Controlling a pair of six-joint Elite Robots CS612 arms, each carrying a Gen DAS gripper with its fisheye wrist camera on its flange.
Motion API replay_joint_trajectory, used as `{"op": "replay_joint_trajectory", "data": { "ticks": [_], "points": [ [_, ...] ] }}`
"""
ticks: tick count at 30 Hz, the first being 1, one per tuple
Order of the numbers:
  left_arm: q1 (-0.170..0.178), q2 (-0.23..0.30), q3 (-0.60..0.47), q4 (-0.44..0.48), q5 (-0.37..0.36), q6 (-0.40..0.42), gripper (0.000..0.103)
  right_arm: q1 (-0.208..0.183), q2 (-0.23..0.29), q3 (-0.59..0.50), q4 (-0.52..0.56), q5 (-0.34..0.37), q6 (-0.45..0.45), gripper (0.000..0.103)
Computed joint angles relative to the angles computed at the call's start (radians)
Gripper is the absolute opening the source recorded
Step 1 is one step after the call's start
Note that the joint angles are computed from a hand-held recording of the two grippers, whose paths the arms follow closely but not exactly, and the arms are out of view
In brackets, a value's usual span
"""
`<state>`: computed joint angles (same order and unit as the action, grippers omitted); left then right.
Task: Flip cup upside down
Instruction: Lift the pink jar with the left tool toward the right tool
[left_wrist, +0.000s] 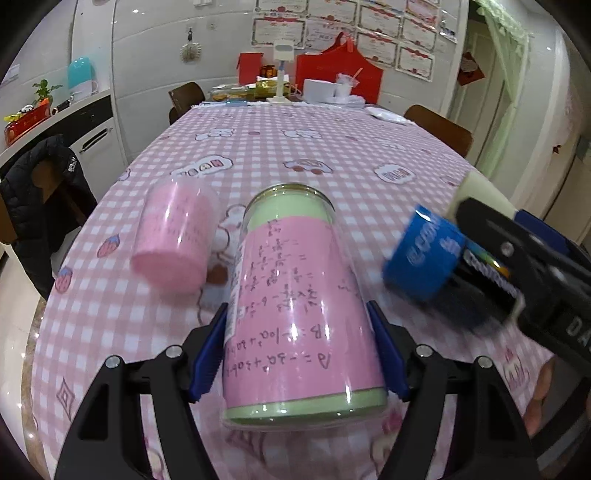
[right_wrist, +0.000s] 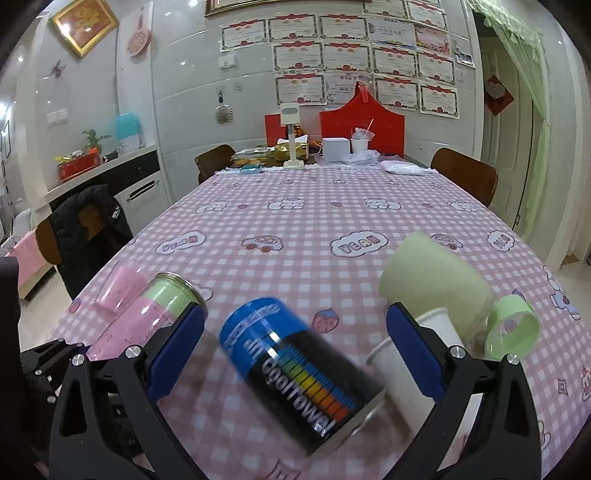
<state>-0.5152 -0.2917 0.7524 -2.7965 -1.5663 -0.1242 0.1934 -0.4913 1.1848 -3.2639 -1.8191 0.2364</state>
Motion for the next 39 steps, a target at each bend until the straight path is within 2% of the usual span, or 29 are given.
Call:
{"op": "replay_joint_trajectory", "data": {
  "ticks": [4,12,17,24,30,35,37,39],
  "points": [
    [0.000,-0.035,0.086,-0.064,-0.029,0.014,0.071,0.011,-0.013,0.026,-0.006,-0.020,0.000,0.095],
    [0.002,-0.069,0.174,-0.142,-0.101,0.036,0.071,0.031,-0.034,0.069,-0.012,-0.052,0.002,0.095],
    [-0.001,-0.075,0.196,-0.156,-0.132,0.066,0.071,0.028,-0.045,0.082,0.009,-0.004,0.037,0.095],
    [0.001,-0.073,0.202,-0.167,-0.153,0.059,0.071,0.025,-0.047,0.082,0.024,0.017,0.063,0.095],
    [0.007,-0.071,0.194,-0.166,-0.194,0.066,0.071,0.027,-0.045,0.079,0.040,0.005,0.074,0.095],
    [0.007,-0.078,0.206,-0.186,-0.187,0.068,0.071,0.026,-0.050,0.086,0.029,0.011,0.089,0.095],
    [0.009,-0.085,0.217,-0.204,-0.191,0.060,0.071,0.024,-0.053,0.088,0.031,0.026,0.097,0.095],
    [0.013,-0.092,0.230,-0.227,-0.197,0.050,0.071,0.018,-0.057,0.091,0.040,0.083,0.115,0.095]
  ]
}}
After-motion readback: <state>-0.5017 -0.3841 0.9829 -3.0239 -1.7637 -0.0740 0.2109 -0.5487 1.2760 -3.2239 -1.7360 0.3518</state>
